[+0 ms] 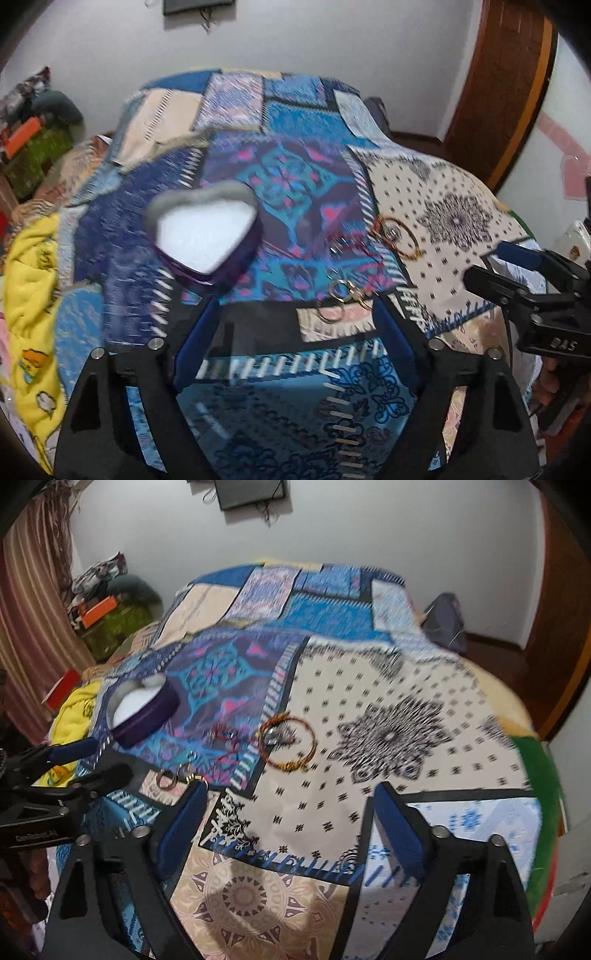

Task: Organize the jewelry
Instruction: 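Lower both grippers toward the rings lying beside the heart tin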

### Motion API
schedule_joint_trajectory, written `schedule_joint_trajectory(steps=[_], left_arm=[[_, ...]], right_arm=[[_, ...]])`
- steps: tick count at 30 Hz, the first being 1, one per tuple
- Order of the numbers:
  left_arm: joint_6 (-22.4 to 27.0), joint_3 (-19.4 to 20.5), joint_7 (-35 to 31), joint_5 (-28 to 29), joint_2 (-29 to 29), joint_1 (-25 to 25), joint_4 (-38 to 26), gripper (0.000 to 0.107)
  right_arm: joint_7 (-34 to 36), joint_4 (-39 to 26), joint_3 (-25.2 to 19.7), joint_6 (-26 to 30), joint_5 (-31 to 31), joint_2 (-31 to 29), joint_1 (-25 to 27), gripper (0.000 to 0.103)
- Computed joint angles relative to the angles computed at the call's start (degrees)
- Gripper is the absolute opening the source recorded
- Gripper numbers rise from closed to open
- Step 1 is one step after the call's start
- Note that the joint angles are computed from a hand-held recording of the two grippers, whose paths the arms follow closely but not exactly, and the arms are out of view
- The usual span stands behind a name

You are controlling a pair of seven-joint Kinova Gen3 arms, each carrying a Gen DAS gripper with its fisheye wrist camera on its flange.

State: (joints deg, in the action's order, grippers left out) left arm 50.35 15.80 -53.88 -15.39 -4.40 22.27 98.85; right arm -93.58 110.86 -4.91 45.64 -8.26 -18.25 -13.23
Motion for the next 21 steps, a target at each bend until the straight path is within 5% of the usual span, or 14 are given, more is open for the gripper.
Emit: schedule_joint_trajectory(steps=[6, 15, 21], left_arm=[[-0.4, -2.0, -8.6, 7.0, 3.1, 0.0, -0.6, 0.048], [-3.3, -2.9, -13.0, 8.5, 3.6, 0.1, 0.9, 0.020], [-4.8, -3.8, -15.1, 11.6, 2.7, -1.0, 1.9, 0.018]], right_arm=[[5.4, 0.0, 2.6, -0.2, -4.2, 1.7, -2.4, 0.063], [17.3, -1.5, 4.7, 0.8, -12.7, 5.4, -4.5, 0.043], [22.1, -2.5, 4.1, 2.6, -17.3, 8.4, -3.9, 0.032]])
